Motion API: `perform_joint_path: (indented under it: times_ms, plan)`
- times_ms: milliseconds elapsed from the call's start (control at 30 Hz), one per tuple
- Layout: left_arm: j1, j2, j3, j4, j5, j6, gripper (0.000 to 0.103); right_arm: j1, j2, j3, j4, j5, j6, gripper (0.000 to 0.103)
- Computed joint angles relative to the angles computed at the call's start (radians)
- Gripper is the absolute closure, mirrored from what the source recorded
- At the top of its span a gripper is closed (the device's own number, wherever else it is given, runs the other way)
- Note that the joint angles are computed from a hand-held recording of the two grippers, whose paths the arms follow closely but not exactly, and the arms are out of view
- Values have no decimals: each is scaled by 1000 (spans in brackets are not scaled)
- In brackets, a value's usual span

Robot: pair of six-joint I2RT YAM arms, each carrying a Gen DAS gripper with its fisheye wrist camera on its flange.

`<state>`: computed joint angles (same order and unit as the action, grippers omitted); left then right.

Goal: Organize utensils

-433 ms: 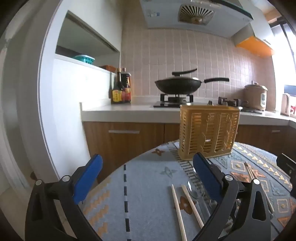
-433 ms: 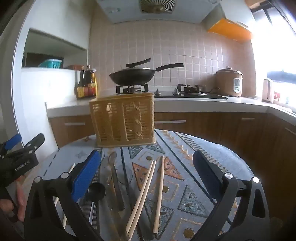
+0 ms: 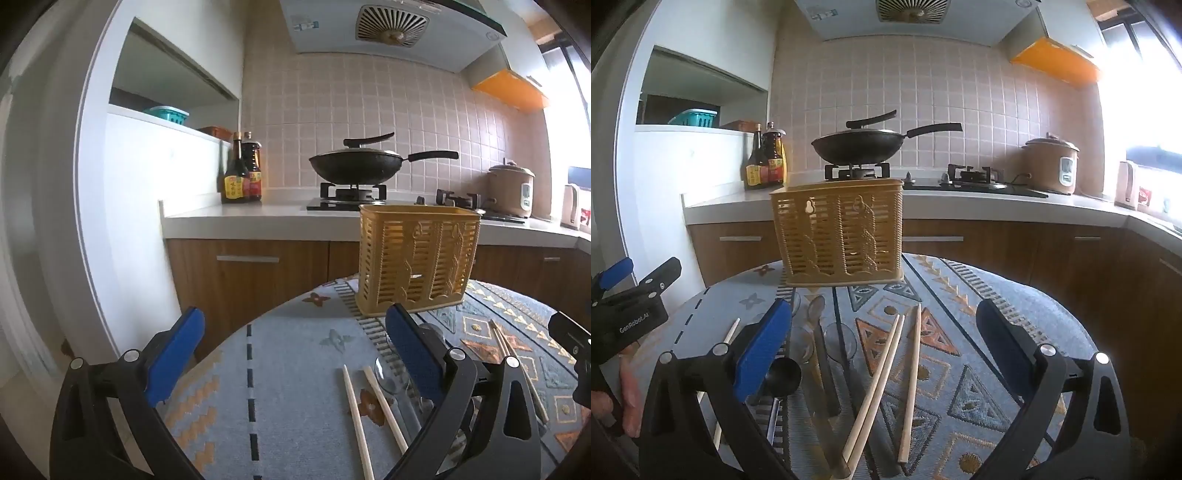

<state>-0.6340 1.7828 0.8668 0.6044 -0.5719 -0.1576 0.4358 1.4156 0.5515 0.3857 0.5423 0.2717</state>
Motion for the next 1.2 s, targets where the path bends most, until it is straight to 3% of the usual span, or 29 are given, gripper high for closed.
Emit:
perform_joint_path:
  times_ms: [1200]
  plan:
    - [-16,16,-5,17,-25,2,8,22,-8,-7,-2,5,-28,7]
